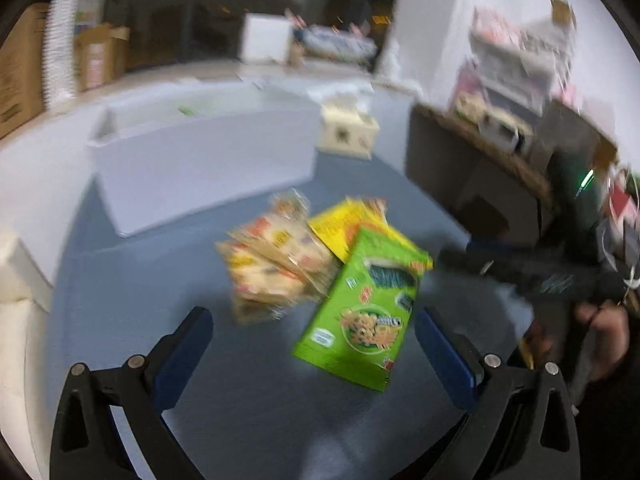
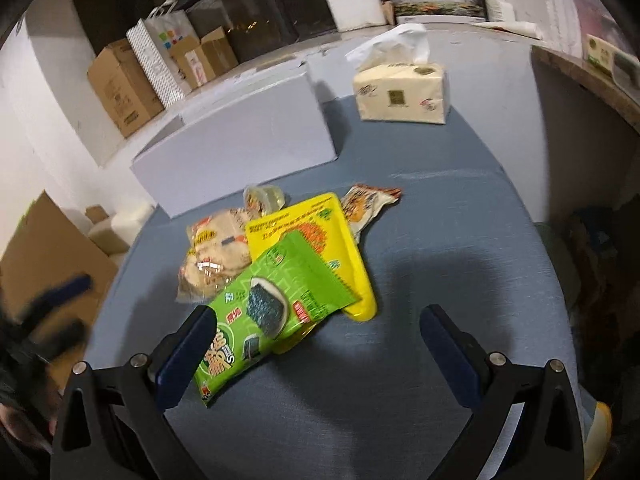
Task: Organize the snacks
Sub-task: 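Grasp the green seaweed bag with the left tool while the right grasps the yellow noodle bag, then carry both bags over the white box and open both tools to drop them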
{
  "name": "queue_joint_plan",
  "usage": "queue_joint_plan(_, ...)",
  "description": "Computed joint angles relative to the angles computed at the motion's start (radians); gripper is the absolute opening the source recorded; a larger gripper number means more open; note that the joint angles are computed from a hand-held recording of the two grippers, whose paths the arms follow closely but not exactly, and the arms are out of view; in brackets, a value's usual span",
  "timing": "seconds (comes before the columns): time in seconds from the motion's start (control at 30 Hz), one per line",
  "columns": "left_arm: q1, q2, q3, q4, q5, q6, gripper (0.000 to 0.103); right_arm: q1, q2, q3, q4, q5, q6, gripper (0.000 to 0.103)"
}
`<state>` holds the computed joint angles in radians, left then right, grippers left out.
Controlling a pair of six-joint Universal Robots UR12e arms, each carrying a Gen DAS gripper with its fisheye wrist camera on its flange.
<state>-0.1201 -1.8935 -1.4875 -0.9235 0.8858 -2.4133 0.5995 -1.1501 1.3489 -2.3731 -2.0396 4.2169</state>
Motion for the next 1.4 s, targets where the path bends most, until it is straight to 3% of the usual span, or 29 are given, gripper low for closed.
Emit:
queue_joint_plan(0.13,-0.048,-0.032,0.024,-0.061,0.063,0.081,0.103,0.004,-0.019,0.027,-0.038,-0.021,0.010,0.103)
queue_joint_plan(0.37,-0.087,-0.063,0.042,-0.085,0.119,0.126,0.101,0.009,-0.059,0.090,-0.102,-0.048,0.048,0.103)
queue_joint_plan(0.43,-0.092,-0.062,0.034,-0.059,0.135,0.134,0.093,0.008,-0.066,0.102,-0.109,-0.050,0.058,0.103)
queue_joint_plan(0.5,-0.096,-0.055,0.018,-0.024,0.146,0.158,0.077,0.006,-0.069,0.111,-0.120,-0.047,0.066,0.103)
queue_joint_plan(0.6,-0.087,-0.055,0.027,-0.063,0.109,0.167,0.074,0.004,-0.071,0.121,-0.130,-0.039,0.076,0.103)
queue_joint_plan(0.73,-0.068,-0.028,-0.001,-0.026,0.057,0.156,0.074,0.004,-0.068,0.117,-0.127,-0.034,0.067,0.103)
queue_joint_plan(0.87,-0.024,0.010,-0.039,0.037,-0.025,0.096,0.074,0.000,-0.056,0.096,-0.098,-0.020,0.038,0.103)
queue_joint_plan(0.93,0.002,0.025,-0.055,0.095,-0.061,0.012,0.074,-0.002,-0.045,0.077,-0.073,-0.007,0.015,0.103)
queue_joint_plan(1.13,0.061,0.047,-0.100,0.285,-0.115,-0.183,0.074,-0.020,0.053,-0.086,0.129,0.033,-0.170,0.103)
queue_joint_plan(1.23,0.077,0.048,-0.104,0.312,-0.122,-0.216,0.074,-0.032,0.122,-0.192,0.252,0.038,-0.264,0.103)
queue_joint_plan(1.3,0.084,0.049,-0.106,0.324,-0.119,-0.224,0.074,-0.044,0.148,-0.233,0.319,0.053,-0.278,0.103)
queue_joint_plan(1.4,0.089,0.046,-0.104,0.328,-0.110,-0.235,0.074,-0.068,0.151,-0.227,0.313,0.128,-0.271,0.103)
